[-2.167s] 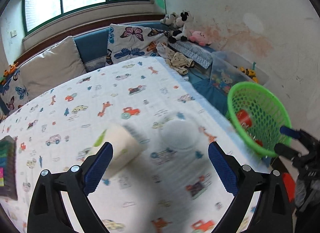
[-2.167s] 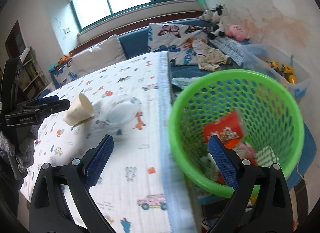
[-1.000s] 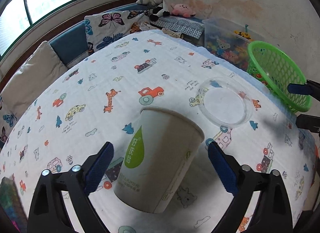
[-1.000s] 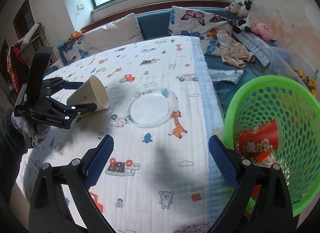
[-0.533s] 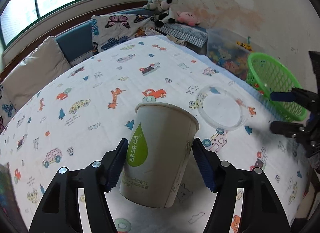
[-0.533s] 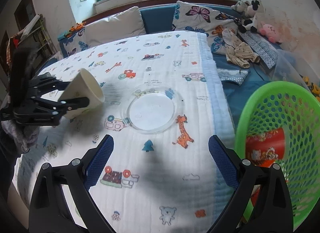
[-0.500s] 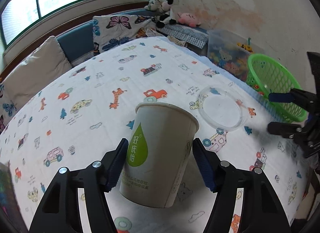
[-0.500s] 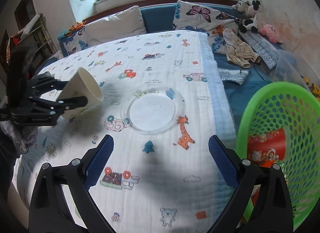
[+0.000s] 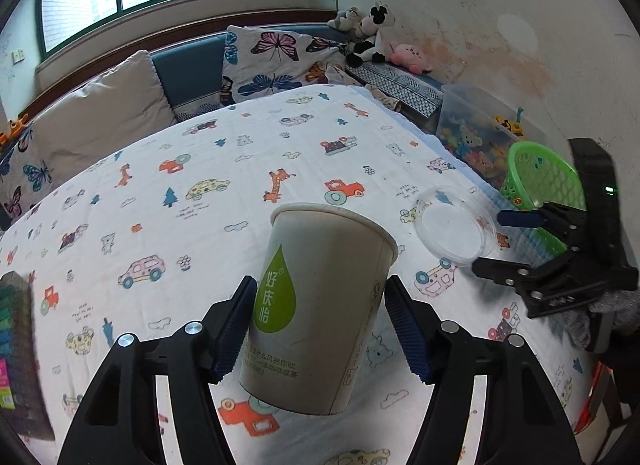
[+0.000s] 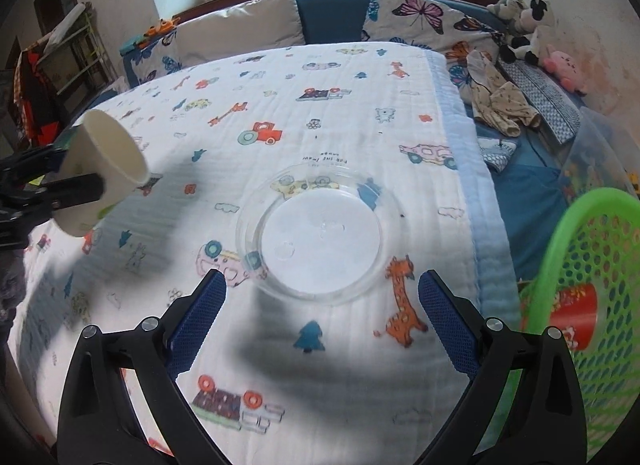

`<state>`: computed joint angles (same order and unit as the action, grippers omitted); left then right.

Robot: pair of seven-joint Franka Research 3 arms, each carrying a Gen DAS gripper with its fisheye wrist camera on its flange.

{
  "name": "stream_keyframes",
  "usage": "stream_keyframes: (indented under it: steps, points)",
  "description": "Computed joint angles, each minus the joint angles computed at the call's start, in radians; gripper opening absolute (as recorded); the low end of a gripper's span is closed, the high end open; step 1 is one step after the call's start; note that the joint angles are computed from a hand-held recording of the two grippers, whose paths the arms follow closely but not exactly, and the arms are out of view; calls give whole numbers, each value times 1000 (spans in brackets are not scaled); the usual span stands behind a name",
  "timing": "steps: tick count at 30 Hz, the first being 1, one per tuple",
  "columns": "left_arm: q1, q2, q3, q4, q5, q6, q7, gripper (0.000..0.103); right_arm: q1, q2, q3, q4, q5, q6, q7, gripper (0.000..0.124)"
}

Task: Collect trash
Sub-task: 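Grasp the clear plastic lid with the right gripper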

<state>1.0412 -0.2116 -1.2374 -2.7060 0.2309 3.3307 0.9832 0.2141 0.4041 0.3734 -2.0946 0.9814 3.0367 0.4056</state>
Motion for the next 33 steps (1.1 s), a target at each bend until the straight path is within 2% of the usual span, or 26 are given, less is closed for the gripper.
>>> stream_keyframes:
  steps: [3, 6, 13, 18, 20, 27, 30, 33]
  points:
    - [-45, -12, 43, -12, -4, 0, -8, 64, 10, 18, -19, 25, -29, -34, 31, 96]
    - [-87, -15, 84, -21, -4, -3, -13, 64, 22, 27, -25, 31, -54, -24, 45, 98]
    - [-105, -11, 96, -29, -21, 2, -7, 64, 40, 54, -30, 47, -142, 4, 107, 98]
    - [-92, -9, 75, -28, -34, 0, -4, 64, 36, 73, -22, 61, -197, 25, 164, 98]
    - [-90, -7, 74, -28, -34, 0, -9, 64, 58, 76, -44, 61, -237, 36, 209, 98]
    - [-106, -7, 85, -29, -42, -4, -6, 64, 13, 74, 5, 33, -309, 85, 271, 92]
    - [-116, -9, 93, -29, -34, -7, -16, 64, -35, 68, 53, 12, -321, 102, 271, 92]
    - [-127, -13, 100, -29, -27, -5, -22, 64, -116, 57, 131, -13, -309, 115, 254, 92]
